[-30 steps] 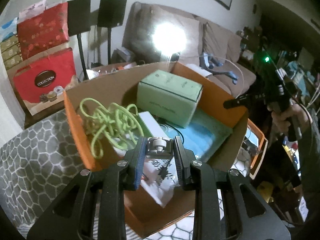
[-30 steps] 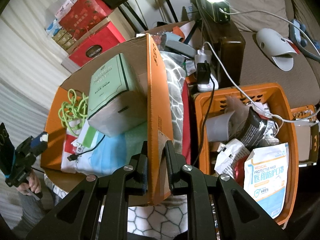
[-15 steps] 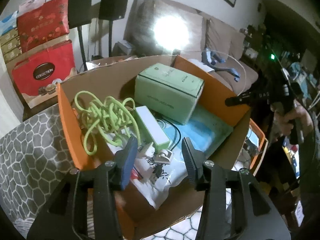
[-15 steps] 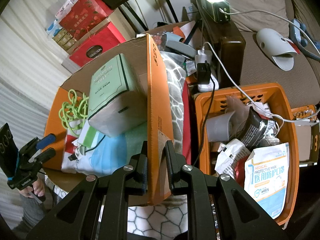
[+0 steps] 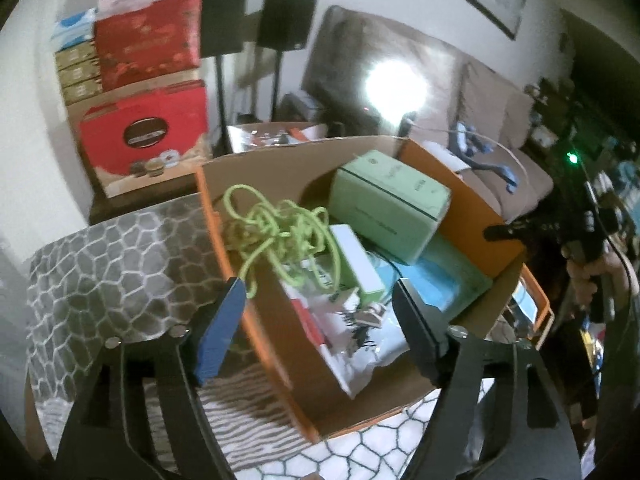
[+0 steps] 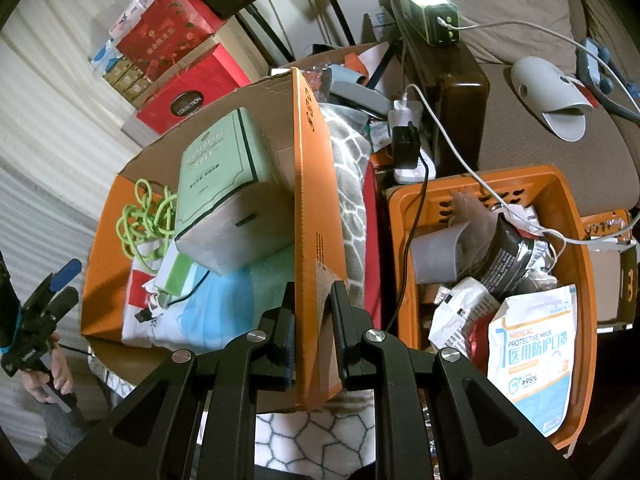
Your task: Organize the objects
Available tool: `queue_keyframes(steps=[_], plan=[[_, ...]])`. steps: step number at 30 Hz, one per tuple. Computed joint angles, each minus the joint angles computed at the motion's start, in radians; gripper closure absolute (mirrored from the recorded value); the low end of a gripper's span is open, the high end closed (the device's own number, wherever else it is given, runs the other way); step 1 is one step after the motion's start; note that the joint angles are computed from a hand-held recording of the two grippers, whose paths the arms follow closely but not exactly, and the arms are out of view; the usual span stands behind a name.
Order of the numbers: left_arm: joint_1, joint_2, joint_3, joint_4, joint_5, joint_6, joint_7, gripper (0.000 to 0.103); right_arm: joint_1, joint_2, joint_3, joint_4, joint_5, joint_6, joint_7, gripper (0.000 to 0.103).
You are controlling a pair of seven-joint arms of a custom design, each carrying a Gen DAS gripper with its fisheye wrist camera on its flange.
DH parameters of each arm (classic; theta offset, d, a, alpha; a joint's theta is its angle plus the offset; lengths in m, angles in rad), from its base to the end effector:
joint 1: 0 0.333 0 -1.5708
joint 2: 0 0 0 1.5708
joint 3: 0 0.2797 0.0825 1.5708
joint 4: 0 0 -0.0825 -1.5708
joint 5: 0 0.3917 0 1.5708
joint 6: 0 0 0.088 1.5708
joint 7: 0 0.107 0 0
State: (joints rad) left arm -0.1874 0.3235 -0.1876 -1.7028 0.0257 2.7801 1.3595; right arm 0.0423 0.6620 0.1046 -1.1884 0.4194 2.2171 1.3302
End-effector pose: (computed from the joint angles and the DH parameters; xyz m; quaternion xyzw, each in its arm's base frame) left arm 0.6485 -0.2413 0.4595 -0.6052 0.7043 -0.3347 0.1601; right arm 0.7504 0.1025 0.4112 -0.7310 0.6224 0.0126 0.2796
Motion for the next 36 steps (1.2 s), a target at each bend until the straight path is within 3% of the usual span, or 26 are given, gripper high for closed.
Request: queue_keyframes(steps=[4, 6, 13, 18, 20, 24, 36], plan=[[-0.013, -0.031, 0.032, -0.035, 0.041, 0.006, -0.073, 0.018, -0.001, -0.001, 0.001, -0.002, 0.002, 0.001, -0.001, 0.089], [-0.014, -0.049, 0.042, -0.055, 0.060, 0.007, -0.110, 0.008, -0.001, -0.002, 0.001, -0.004, 0.002, 0.003, 0.000, 0.089], [-0.005, -0.098, 0.057, -0.112, 0.122, 0.014, -0.214, 0.001, 0.011, -0.027, -0.009, -0.045, -0.011, 0.047, 0.017, 0.086], [-0.002, -0.134, 0.069, -0.154, 0.180, -0.011, -0.307, 0.000, 0.046, -0.090, -0.034, -0.143, -0.072, 0.160, 0.065, 0.070], [0.004, -0.147, 0.068, -0.172, 0.197, -0.010, -0.335, 0.000, 0.048, -0.121, -0.034, -0.189, -0.076, 0.213, 0.077, 0.048], [0.016, -0.183, 0.070, -0.218, 0.233, 0.008, -0.403, 0.000, 0.058, -0.192, -0.029, -0.288, -0.090, 0.307, 0.072, 0.040], [0.049, -0.273, 0.061, -0.313, 0.392, 0.001, -0.575, 0.000, 0.134, -0.365, 0.005, -0.531, -0.113, 0.526, 0.028, 0.001]])
